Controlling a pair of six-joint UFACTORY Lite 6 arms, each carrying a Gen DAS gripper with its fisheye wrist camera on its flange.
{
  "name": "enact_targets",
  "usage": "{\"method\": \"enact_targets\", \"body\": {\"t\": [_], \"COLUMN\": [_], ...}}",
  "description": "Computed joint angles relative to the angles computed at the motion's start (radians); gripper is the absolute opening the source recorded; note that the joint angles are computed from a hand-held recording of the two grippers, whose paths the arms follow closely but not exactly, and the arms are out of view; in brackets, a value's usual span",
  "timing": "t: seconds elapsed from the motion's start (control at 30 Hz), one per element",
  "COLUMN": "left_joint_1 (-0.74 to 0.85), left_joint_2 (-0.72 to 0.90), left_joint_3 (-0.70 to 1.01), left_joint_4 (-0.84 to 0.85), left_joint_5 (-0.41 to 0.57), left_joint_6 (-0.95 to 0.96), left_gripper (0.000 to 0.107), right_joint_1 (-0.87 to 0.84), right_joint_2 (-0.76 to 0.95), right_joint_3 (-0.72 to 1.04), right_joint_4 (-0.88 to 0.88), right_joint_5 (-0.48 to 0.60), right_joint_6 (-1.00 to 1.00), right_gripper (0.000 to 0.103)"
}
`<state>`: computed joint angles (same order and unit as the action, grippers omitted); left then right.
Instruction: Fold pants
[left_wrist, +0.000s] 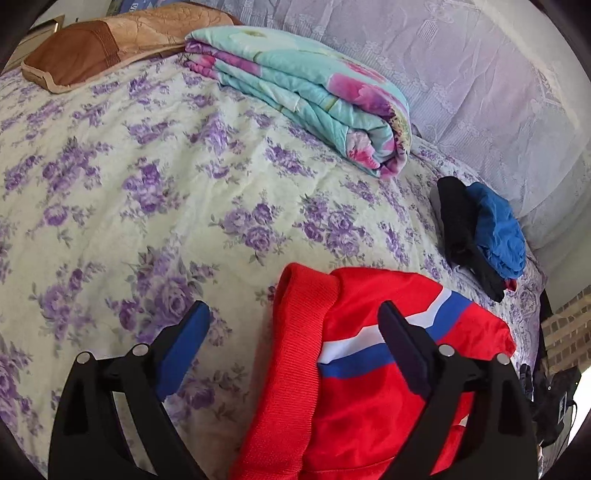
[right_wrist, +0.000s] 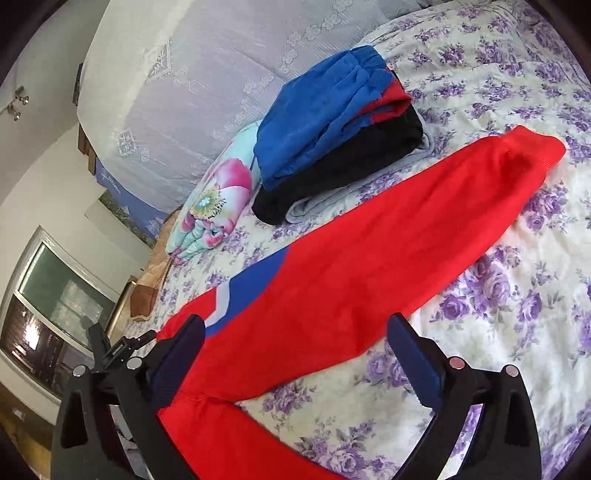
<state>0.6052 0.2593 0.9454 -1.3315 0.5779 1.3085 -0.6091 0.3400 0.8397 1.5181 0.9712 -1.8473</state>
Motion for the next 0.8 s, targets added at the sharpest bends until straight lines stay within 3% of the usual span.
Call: {"method": "enact_targets", "body": {"t": [0.17, 0.4, 0.5, 0.7, 0.8], "left_joint_1": [-0.051, 0.029, 0.043, 0.042, 0.044], "left_joint_2": [0.043, 0.088, 0.1, 0.107, 0.114], "left_joint_3": [0.013, 0.023, 0.029, 0.03, 0.035], "left_joint_4": [0.027, -0.054, -0.064, -0.073, -0.077], "left_joint_5": [-0.056, 0.071, 0.103, 0.106, 0.112], "left_joint_6": [-0.005, 0.057, 0.067, 0.077, 0.08], "left_gripper": [0.091, 0.094, 0.096, 0.098, 0.098], "right_joint_1": [0.058, 0.132, 0.226, 0.365, 0.42], "right_joint_2": [0.016, -0.046, -0.06, 0.146, 0.255], "right_joint_3": [0.013, 0.077, 0.17, 0.48, 0.638], "right_joint_4": [-0.068, -0.152, -0.143, -0.228, -0.353], "right_joint_5": [-0.148, -0.15, -0.238, -0.33, -0.342], "right_joint_6": [-0.01, 0.027, -0.018, -0.05, -0.006], "right_gripper": [0.099, 0.099, 0.099, 0.097, 0.083]}}
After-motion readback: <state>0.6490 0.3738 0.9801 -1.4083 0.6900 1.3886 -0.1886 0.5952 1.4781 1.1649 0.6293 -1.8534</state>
